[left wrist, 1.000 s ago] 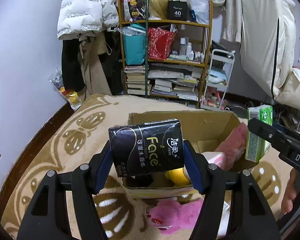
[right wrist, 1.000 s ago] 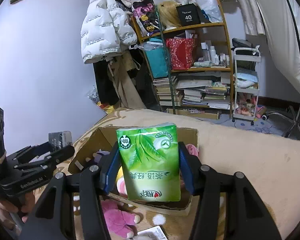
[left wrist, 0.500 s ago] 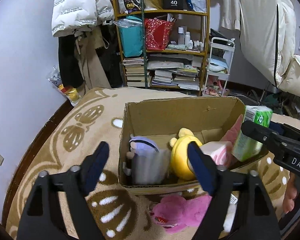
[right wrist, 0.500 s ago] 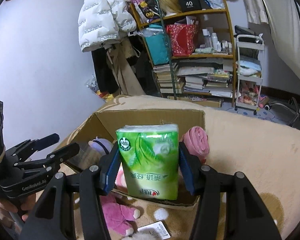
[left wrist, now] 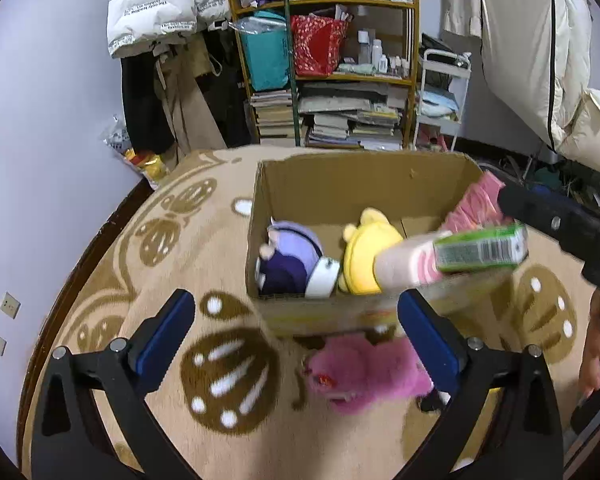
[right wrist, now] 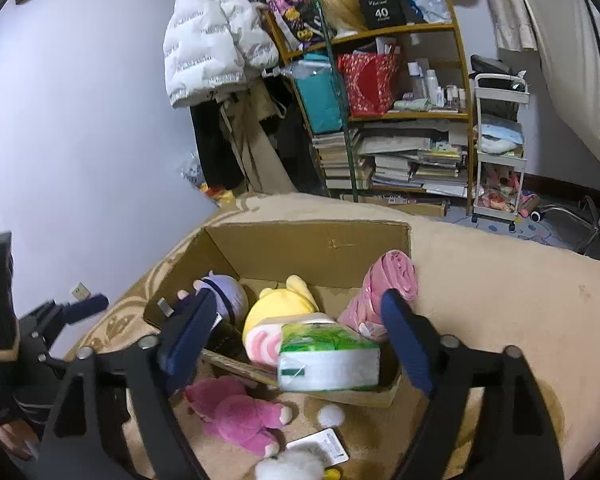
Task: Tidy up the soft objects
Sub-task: 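Carry both tissue packs into the box and open both tools to release them, then move both open tools back to the pink bear and white chick plush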
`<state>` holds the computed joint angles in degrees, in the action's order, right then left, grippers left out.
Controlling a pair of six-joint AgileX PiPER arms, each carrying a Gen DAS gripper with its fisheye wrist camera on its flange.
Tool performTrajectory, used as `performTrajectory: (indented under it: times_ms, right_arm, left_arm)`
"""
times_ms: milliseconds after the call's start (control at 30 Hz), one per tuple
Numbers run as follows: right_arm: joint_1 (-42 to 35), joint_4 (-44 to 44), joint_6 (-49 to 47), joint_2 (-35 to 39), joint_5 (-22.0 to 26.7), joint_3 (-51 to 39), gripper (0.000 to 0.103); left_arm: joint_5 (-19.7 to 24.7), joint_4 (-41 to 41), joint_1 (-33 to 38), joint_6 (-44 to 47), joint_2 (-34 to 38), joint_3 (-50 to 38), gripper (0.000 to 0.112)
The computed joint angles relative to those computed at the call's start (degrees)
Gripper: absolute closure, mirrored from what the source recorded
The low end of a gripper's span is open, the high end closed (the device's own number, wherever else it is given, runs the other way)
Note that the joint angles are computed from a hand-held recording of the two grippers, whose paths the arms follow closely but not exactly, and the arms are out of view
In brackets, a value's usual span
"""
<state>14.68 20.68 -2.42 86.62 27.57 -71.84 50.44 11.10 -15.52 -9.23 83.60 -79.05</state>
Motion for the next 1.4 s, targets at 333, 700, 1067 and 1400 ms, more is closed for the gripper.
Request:
performTrajectory:
  times_ms: [333, 700, 1067, 1400]
  right_arm:
    - [3.3, -9.2, 8.1, -6.2, 5.0, 2.2, 0.002]
    - [6.6, -14.2, 16.4, -6.1, 14.5, 3.1, 0.002]
    - [2.9, -4.3, 13.1, 0.3, 17.8, 4.4, 0.003]
    - [-0.9, 2.7, 9.5, 6.4, 21.6, 2.6, 0.007]
  left_arm:
    - [7.5, -1.0, -2.6, -0.9, -5.3, 2.5, 0.011]
    - [8.0, -2.2, -3.9, -0.8, -5.8, 5.8, 0.011]
    - [3.4, -4.4, -5.2, 1.4, -0.7, 9.3, 0.011]
    - [-1.0, -6.6, -5.1, 2.9, 4.2, 9.6, 0.011]
